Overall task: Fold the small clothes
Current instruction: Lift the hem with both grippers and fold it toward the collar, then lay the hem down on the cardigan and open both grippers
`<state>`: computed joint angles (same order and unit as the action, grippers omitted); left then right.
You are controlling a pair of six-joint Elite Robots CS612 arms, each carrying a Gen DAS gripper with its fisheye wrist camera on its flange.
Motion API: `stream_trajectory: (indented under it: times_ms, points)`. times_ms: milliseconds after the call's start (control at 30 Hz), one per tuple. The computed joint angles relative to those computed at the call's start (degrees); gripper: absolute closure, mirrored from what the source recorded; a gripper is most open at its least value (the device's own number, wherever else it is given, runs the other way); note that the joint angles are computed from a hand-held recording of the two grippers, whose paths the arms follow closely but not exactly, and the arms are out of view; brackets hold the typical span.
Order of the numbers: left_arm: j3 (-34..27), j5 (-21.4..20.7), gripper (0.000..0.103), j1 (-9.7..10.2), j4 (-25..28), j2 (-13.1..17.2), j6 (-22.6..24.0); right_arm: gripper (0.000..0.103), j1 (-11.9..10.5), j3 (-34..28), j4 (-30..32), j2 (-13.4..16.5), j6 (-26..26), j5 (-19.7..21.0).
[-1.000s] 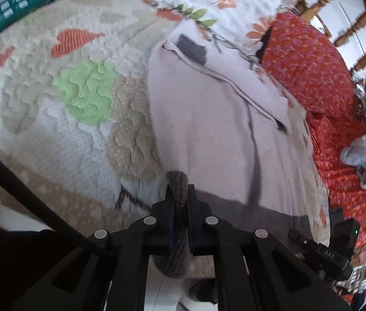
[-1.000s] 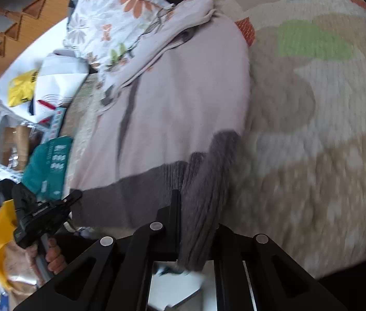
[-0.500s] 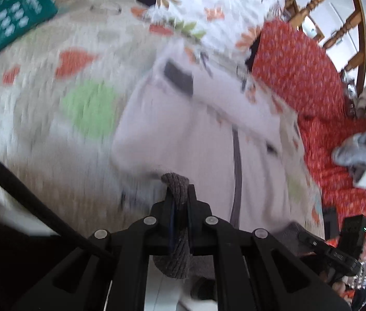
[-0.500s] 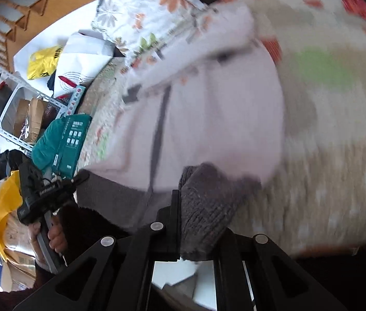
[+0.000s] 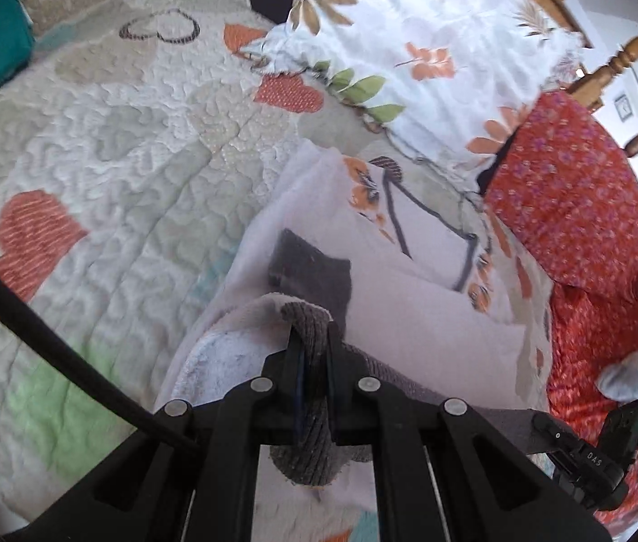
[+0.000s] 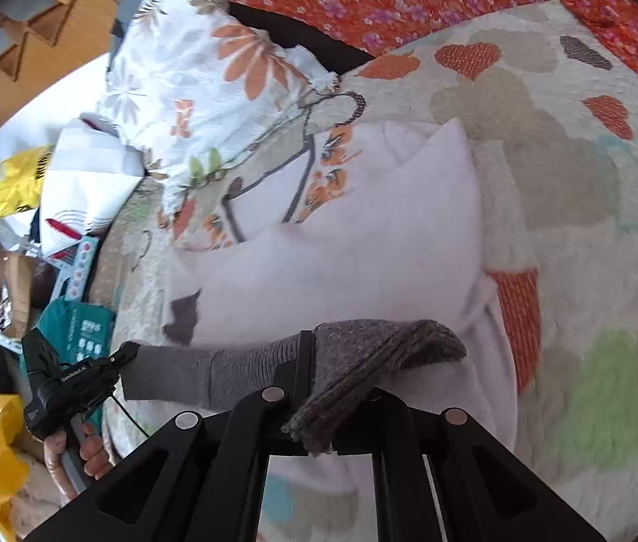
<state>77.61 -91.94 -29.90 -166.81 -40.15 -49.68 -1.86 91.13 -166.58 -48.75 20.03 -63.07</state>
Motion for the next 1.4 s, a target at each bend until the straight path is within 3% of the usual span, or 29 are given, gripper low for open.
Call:
stream_trajectory:
  times_ms: [133,300,367,400,467,533,633,733,833,933,1000,1100,1133,1167,1300,1400]
  points:
    - [-4.49,-2.21,0.095,1.14,0.25,2.96,-0.63,0.097,0.0,-4.56,2.15,2.82,-0.13,-0.22]
    - [-9.27,-3.55,0.091,2.43,-1.31,6.56,-2.74,0.093,-1.72,-9.57,1.09,7.32,4.53,5.81]
    - [-10.18,-3.31,0.085,2.67,-1.45,7.14,-3.67,0.079,-2.61,-11.23,-2.32,9.27,8.95,7.08]
    - [-10.45,-1.71,0.077,2.64,-2.16,7.28,-3.8,0.073,-2.77,-11.62,-3.43,9.7,10.37,6.76]
    - [-10.47,0.59,0.062,2.55,-3.79,7.29,-3.48,0.045,-3.45,-12.45,-7.02,10.99,15.01,6.59]
    - [-10.24,2.96,0.056,2.43,-4.78,7.03,-2.85,0.045,-3.95,-12.77,-8.03,11.58,17.9,6.56]
    - [-9.9,4.97,0.053,2.08,-2.79,6.33,-0.91,0.045,-3.93,-12.96,-5.66,11.49,17.19,5.2]
    - [-9.69,7.38,0.053,1.33,0.44,5.59,2.66,0.045,-3.31,-12.63,-4.56,10.53,14.1,2.55]
    - [-8.69,10.51,0.052,0.4,1.74,4.61,5.88,0.045,-1.66,-12.01,-4.59,8.84,7.55,-4.24]
    - [-6.84,13.23,0.046,-0.07,1.95,3.38,5.68,0.045,0.68,-11.08,-5.77,7.4,-0.99,-11.51]
    - [-5.85,14.84,0.044,-0.08,2.69,2.59,4.31,0.045,1.83,-10.29,-6.46,6.8,-5.16,-13.2]
    - [-4.45,15.72,0.04,0.41,2.16,1.54,2.48,0.056,3.42,-9.36,-4.94,6.26,-10.12,-12.29]
    - [-4.06,16.47,0.038,0.53,2.04,1.26,1.83,0.068,4.01,-9.4,-3.52,6.19,-11.78,-11.35]
    - [-3.72,17.32,0.037,0.6,2.01,1.0,1.07,0.075,4.66,-9.84,-1.58,6.28,-13.91,-10.06]
    - [-2.4,18.19,0.037,1.35,1.86,-0.01,-1.0,0.076,7.92,-13.75,4.27,8.22,-20.57,-9.25]
    - [-1.04,19.08,0.037,1.85,2.35,-1.08,-2.19,0.077,10.26,-21.52,13.31,12.18,-21.87,-8.11]
